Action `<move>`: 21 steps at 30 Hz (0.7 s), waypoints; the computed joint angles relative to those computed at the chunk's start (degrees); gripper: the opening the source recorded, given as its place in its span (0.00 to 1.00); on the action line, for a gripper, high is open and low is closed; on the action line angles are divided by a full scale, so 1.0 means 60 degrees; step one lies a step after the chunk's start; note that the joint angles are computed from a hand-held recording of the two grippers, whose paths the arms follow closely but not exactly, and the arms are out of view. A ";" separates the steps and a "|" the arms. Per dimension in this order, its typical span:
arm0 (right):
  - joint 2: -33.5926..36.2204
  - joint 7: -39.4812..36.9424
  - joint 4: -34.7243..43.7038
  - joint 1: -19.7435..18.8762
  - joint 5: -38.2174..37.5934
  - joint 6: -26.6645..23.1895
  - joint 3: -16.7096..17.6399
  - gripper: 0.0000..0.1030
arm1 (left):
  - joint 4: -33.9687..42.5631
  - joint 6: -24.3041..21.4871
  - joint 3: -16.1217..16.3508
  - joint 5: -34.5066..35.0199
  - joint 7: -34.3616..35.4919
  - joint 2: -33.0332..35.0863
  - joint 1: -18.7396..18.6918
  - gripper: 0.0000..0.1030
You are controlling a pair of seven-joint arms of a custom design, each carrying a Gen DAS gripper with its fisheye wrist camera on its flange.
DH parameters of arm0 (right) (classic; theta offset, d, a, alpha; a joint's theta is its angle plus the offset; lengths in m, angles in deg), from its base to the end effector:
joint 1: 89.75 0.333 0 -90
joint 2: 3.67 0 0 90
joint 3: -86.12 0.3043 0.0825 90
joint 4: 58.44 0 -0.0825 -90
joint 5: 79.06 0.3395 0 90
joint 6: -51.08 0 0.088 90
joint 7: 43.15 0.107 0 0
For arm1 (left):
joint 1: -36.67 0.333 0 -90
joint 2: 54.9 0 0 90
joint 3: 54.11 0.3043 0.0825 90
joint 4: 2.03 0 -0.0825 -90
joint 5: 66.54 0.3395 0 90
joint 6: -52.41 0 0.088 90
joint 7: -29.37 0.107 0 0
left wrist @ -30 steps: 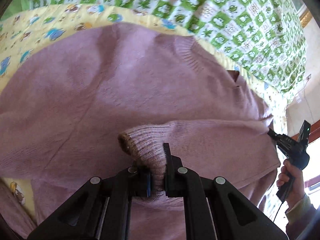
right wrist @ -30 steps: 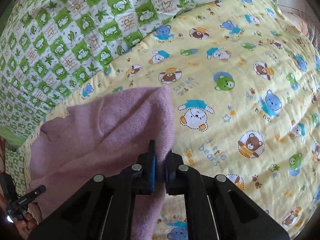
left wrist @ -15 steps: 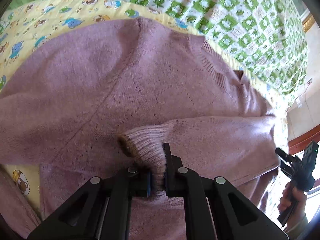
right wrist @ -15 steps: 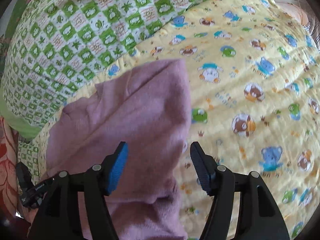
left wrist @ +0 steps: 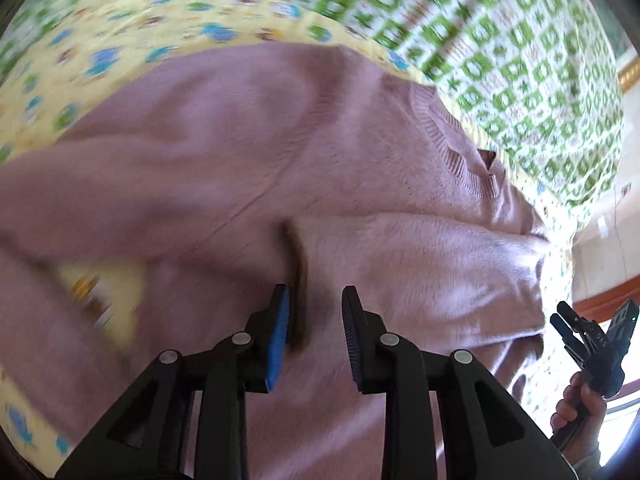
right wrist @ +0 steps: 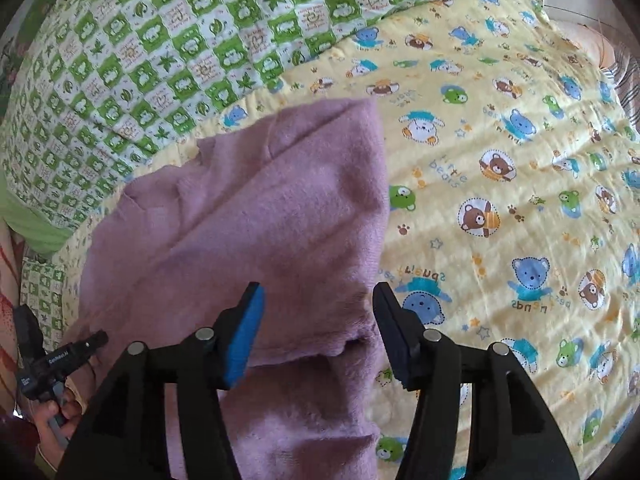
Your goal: Fold small clothes
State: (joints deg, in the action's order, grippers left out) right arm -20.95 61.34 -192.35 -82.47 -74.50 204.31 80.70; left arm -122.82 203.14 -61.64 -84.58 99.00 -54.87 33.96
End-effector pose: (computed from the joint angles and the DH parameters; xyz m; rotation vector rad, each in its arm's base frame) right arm 0.4635 0.0089 0.5354 -1.5292 2.0408 -0.4130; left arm 0.5382 -0.0895 0.4843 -2.4761 1.6215 -0.8490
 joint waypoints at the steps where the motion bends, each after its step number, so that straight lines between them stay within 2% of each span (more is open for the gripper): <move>1: -0.0156 0.0044 -0.0056 0.0027 0.0044 0.0069 0.0034 0.56 | -0.0325 0.0049 0.0023 0.0028 -0.0073 -0.0321 0.0020 0.27; 6: -0.0761 -0.0049 -0.0253 0.0492 0.0416 0.0099 0.0060 0.56 | -0.2234 -0.0054 0.0091 0.0555 -0.0832 -0.2419 0.0427 0.52; 7: -0.0822 -0.0079 -0.0267 0.0610 0.0462 0.0051 0.0081 0.56 | -0.2586 -0.0125 0.0123 0.0602 -0.0929 -0.2829 0.0543 0.53; 9: -0.0892 -0.0112 -0.0300 0.0849 0.0576 -0.0031 0.0138 0.56 | -0.3259 -0.0483 0.0119 0.0869 -0.1381 -0.3672 0.0958 0.65; 10: -0.0902 -0.0087 -0.0320 0.0958 0.0619 -0.0065 0.0195 0.56 | -0.3532 -0.0659 0.0119 0.0982 -0.1617 -0.4001 0.1170 0.67; 13: -0.0905 -0.0038 -0.0379 0.1295 0.0826 -0.0173 0.0295 0.56 | -0.4260 -0.0973 0.0619 0.0489 -0.1648 -0.4615 0.1440 0.68; 14: -0.0857 -0.0045 -0.0368 0.1410 0.0913 -0.0188 0.0310 0.56 | -0.4399 -0.1042 0.0922 0.0071 -0.1527 -0.4604 0.1444 0.68; 17: -0.0743 -0.0186 -0.0322 0.1762 0.1198 -0.0323 0.0335 0.56 | -0.4337 -0.0765 0.1393 -0.1083 -0.0865 -0.4096 0.1282 0.68; 20: -0.0623 -0.0342 -0.0226 0.1957 0.1308 -0.0414 0.0444 0.56 | -0.3920 -0.0540 0.1276 -0.1542 -0.0642 -0.3370 0.1355 0.65; 21: -0.0602 -0.0386 -0.0204 0.2019 0.1381 -0.0439 0.0457 0.56 | -0.3857 -0.0432 0.1162 -0.1497 -0.0677 -0.3251 0.1434 0.57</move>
State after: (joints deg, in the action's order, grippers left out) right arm -24.56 59.02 -193.57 -70.36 -66.21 201.68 83.44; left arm -145.96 200.55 -54.67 -93.56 94.94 -74.37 42.57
